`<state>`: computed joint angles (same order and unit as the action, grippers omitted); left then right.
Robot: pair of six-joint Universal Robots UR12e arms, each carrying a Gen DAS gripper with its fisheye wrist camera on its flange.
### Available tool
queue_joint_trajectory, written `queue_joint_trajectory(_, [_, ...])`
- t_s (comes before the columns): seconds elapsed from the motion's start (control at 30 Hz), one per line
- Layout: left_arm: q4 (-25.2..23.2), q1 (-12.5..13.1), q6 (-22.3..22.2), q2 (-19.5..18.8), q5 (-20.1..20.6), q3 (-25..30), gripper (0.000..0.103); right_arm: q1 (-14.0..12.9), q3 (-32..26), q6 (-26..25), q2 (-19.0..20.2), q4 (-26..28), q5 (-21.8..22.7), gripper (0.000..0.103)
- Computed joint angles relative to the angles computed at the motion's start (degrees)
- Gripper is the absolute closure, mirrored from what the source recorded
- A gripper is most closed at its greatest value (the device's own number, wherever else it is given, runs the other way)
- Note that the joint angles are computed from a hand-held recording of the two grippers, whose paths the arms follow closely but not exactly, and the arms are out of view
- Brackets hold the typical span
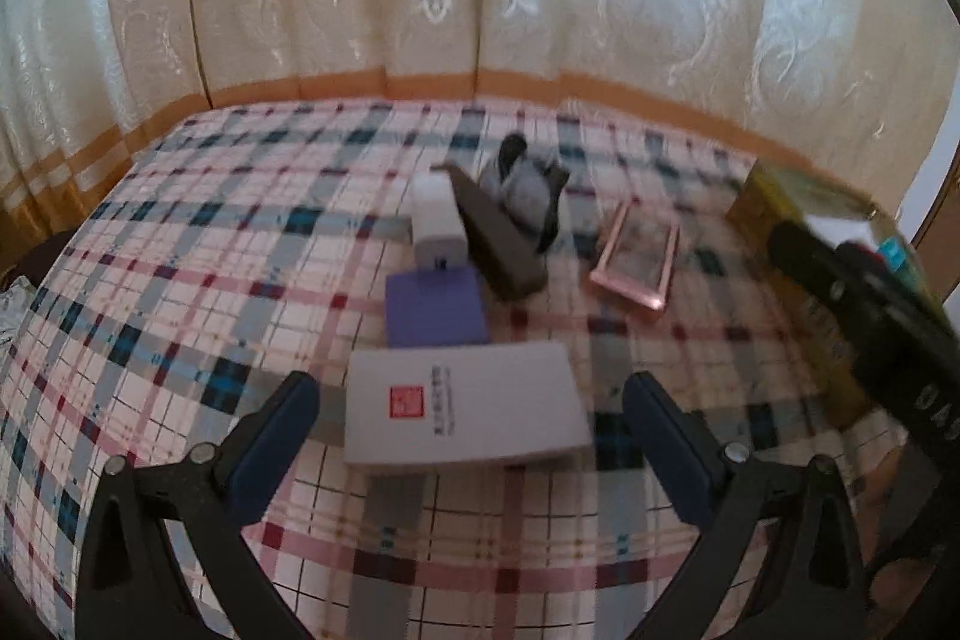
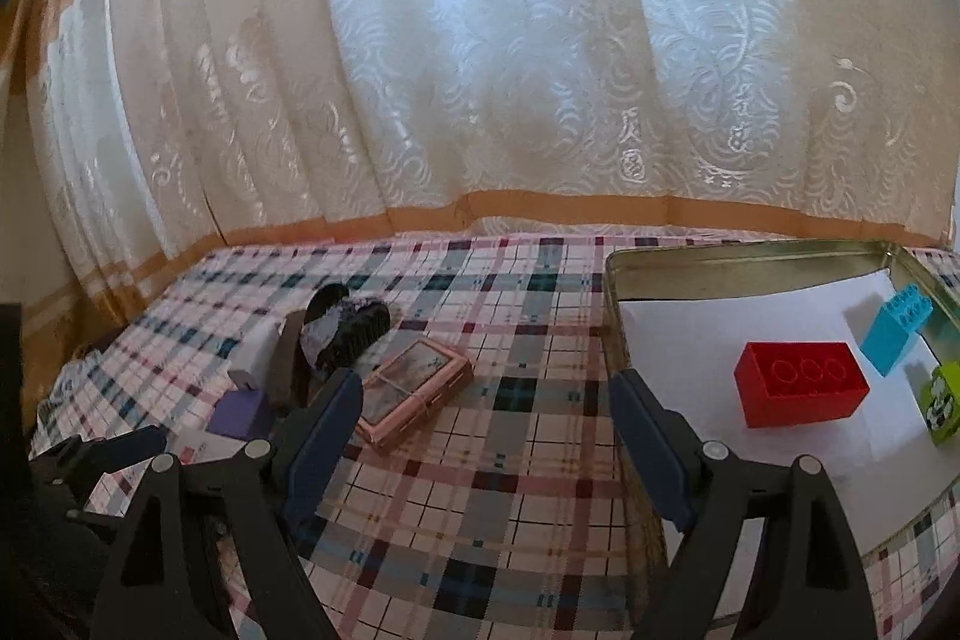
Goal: Organize rigid objects
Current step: 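Grasp the white logo box with the left gripper while the right gripper grasps the pink frame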
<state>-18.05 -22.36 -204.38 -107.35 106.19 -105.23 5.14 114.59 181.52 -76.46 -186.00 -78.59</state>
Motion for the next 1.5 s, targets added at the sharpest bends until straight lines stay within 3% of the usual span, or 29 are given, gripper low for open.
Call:
queue_joint_trajectory(0.07, [-2.07, 0.04, -1.58, -0.14, 1.16, 0.31, 0.004, -0.09, -0.12, -0.14, 0.07, 0.37, 0.69, 0.017])
queue_joint_trajectory(0.17, [-4.76, 0.54, -3.77, -0.09, 1.17, 0.49, 0.023, -0.05, -0.39, -1.23, 0.21, 0.69, 1.22, 0.017])
queue_joint_trajectory(0.33, [-1.26, 1.01, -6.12, 0.52, 2.02, -0.93, 0.023, 0.17, -2.2, -5.04, 0.76, 4.89, 3.56, 0.017])
queue_joint_trajectory(0.47, [4.08, -1.0, -5.35, 0.2, 12.65, -1.32, 0.023, 0.64, -4.23, -9.79, 1.61, 8.89, 6.75, 0.017])
queue_joint_trajectory(0.53, [5.69, -1.03, -5.96, 0.32, 14.34, -1.66, 0.023, 1.08, -5.37, -12.78, 2.02, 11.53, 7.5, 0.017])
queue_joint_trajectory(0.67, [4.85, 0.59, -12.52, 1.73, 13.44, -3.0, 0.023, 2.2, -7.92, -18.62, 3.24, 17.29, 5.63, 0.017])
queue_joint_trajectory(0.83, [4.5, 1.51, -18.83, 2.8, 13.69, -4.33, 0.023, 2.95, -10.56, -22.01, 4.83, 23.05, 2.61, 0.017])
queue_joint_trajectory(0.9, [4.34, 1.41, -19.01, 2.74, 13.8, -4.29, 0.023, 2.99, -12.18, -21.59, 5.57, 27.29, 2.36, 0.017])
queue_joint_trajectory(1.0, [4.33, 1.34, -18.5, 2.59, 13.63, -4.12, 0.023, 2.52, -13.47, -19.73, 6.36, 29.25, 3.95, 0.014])
queue_joint_trajectory(1.2, [3.38, 1.68, -19.24, 2.79, 12.58, -4.14, 0.023, 2.39, -14.38, -21.61, 6.84, 30.47, 5.05, 0.011])
queue_joint_trajectory(1.5, [3.56, 1.58, -18.76, 2.61, 12.73, -3.98, 0.023, 2.46, -12.39, -22.24, 5.26, 30.37, 4.86, 0.017])
